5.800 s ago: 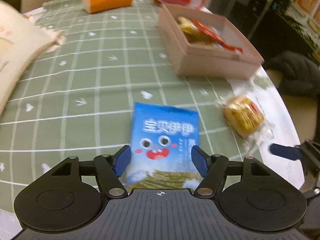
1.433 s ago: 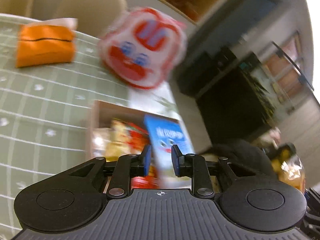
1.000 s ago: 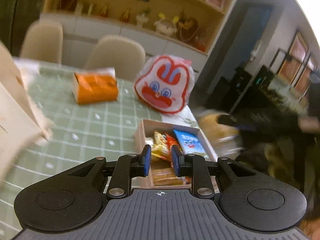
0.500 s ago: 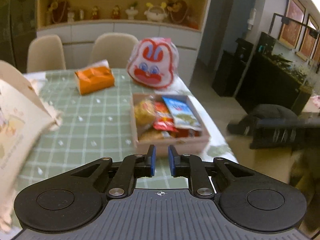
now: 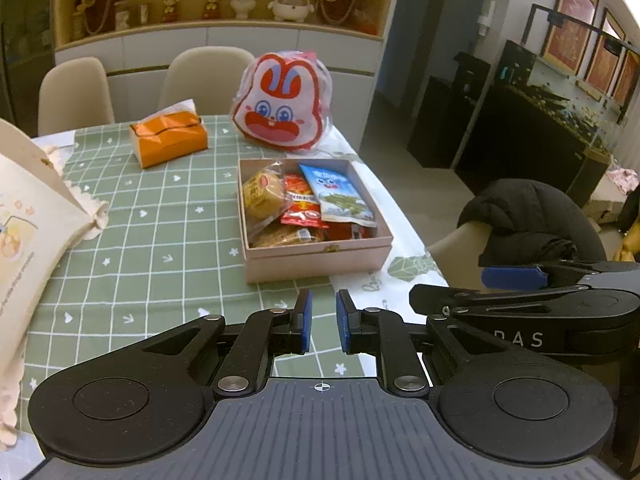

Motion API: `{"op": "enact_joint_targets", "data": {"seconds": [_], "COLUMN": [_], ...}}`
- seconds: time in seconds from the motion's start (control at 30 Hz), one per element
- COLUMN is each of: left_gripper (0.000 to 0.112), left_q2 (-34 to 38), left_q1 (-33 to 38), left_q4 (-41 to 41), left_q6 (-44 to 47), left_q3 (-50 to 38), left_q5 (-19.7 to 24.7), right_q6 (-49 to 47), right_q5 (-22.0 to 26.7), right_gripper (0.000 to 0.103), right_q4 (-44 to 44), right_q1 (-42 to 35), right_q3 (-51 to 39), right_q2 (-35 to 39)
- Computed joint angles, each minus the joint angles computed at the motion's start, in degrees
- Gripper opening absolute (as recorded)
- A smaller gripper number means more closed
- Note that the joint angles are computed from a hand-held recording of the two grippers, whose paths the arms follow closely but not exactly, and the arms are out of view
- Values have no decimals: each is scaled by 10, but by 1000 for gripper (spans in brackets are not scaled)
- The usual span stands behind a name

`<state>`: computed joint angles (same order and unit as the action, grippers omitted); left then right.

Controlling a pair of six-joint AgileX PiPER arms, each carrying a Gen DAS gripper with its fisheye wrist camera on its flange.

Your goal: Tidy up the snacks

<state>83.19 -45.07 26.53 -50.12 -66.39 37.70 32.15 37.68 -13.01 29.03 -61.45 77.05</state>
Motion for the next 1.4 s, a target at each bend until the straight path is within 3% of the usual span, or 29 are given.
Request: {"op": "enact_joint_targets", "data": {"seconds": [1.4], "left_gripper": [17], "left_q2": [-10], "left_q1": [4], "left_q4": [-46], "left_q6": [20], "left_q3": [13], "left_q5": [8], "right_q6": [-3], "right_q5": [3], "right_gripper": [78], "right_q4": [10], "right_q1": [8], "right_q3": [8], "right_q2": [6]}}
